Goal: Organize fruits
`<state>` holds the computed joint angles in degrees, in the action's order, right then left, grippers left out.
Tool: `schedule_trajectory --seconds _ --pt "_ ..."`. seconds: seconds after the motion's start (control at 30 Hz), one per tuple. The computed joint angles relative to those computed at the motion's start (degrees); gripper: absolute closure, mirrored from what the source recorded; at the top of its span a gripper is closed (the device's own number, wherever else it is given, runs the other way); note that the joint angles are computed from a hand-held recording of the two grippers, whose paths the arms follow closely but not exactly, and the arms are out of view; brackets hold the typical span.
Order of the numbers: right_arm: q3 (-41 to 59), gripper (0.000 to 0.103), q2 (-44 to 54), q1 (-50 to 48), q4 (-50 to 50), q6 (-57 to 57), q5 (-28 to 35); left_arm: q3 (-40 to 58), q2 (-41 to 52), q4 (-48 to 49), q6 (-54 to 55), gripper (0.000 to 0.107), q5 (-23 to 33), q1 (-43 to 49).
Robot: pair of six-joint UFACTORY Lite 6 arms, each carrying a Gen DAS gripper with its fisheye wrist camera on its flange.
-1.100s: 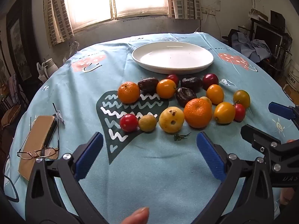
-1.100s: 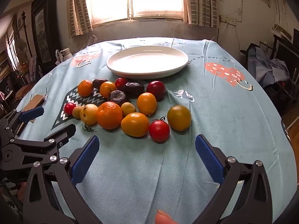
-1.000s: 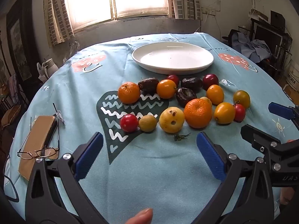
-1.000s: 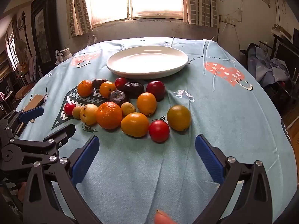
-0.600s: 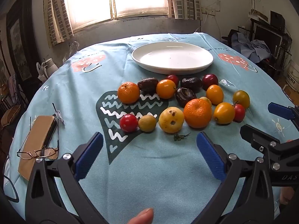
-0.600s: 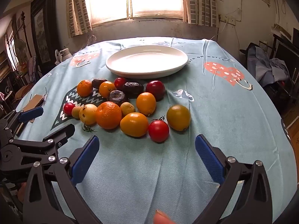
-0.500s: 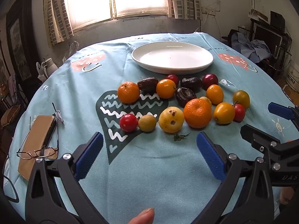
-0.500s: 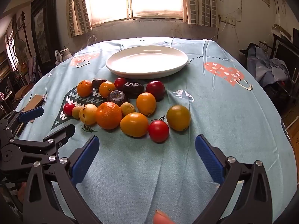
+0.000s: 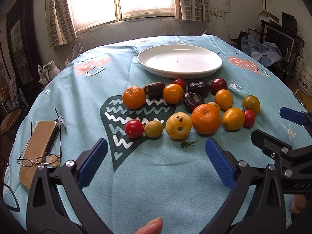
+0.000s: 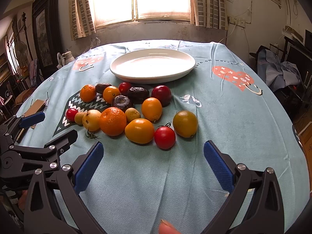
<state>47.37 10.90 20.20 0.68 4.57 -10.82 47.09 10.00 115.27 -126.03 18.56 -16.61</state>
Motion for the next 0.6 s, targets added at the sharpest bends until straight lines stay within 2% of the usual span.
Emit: schedule_trajectory --seconds 0.6 --pt "-0.1 0.001 -0.2 0.1 0.2 -0.3 -0.1 0.0 0.0 0.2 -0.2 0.006 -0.1 0.1"
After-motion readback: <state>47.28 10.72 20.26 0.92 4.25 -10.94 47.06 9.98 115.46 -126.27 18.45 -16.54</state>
